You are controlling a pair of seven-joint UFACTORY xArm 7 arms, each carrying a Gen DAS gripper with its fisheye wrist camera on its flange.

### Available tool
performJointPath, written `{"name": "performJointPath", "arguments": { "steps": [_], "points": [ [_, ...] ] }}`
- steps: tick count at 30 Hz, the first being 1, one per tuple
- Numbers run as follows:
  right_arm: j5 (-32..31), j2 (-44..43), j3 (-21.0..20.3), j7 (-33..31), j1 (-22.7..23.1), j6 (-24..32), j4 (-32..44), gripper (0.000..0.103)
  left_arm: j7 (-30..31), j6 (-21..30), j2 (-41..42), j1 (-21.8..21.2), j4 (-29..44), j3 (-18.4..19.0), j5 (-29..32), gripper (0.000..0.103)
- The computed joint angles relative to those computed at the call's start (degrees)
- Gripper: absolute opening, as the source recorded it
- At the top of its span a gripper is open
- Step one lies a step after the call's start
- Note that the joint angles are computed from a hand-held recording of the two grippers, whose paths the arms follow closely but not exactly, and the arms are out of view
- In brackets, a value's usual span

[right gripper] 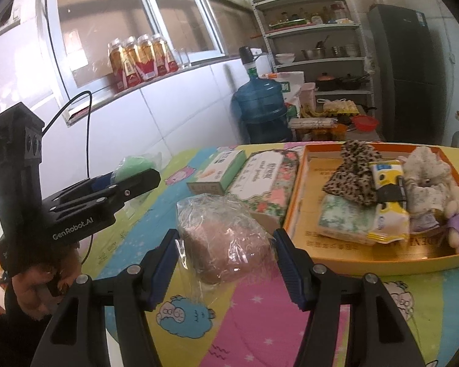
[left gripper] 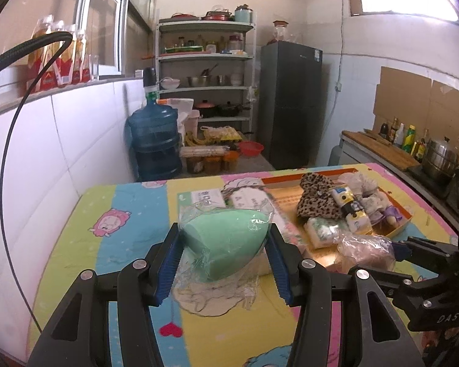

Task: Organize soft objects
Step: 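Carry the green sponge bag and pink bag over the box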

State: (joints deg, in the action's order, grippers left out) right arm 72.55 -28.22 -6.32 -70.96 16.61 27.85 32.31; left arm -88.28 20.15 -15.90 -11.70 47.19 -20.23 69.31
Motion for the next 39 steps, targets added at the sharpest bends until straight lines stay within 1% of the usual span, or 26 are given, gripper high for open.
{"name": "performJointPath", "arguments": {
  "steps": [4, 8, 13, 17, 26, 33, 39],
  "points": [
    [0.4, -0.4, -1.2, -0.9, -1.1, 0.1, -0.1, 0.062, -2.8, 4.4, 2.6, -1.3, 3.3, -1.9, 1.8, 0.055],
    [0.9, -0.7, -2.6, -2.5, -2.4, -0.1, -0.2, 0.062, -5.5, 9.5, 5.3, -4.3, 6.4, -1.9, 4.4, 0.055],
    [1.7, -0.2, -4.0, -4.5, -4.3, 0.3, 0.3, 0.062, -8.7, 13.5, 9.0, -8.3, 10.2, -0.9, 7.8, 0.055],
    [2.9, 0.3, -4.8, -6.7, -6.0, 0.3, 0.8, 0.062, -11.1, 14.5, 11.7, -11.4, 12.5, 0.9, 9.7, 0.055],
    [5.6, 4.7, -6.6, -10.9, -11.4, 3.2, 4.2, 0.062, -12.3, 15.7, 19.6, -18.2, 19.7, 5.0, 11.2, 0.055],
    [9.1, 8.7, -5.8, -15.2, -15.7, 4.2, 7.2, 0.062, -12.1, 17.7, 25.4, -22.5, 25.5, 7.6, 11.6, 0.055],
    [10.5, 12.7, -4.9, -16.6, -19.0, 6.7, 10.6, 0.062, -11.3, 18.5, 29.7, -25.3, 29.9, 10.0, 10.9, 0.055]
  ]
}}
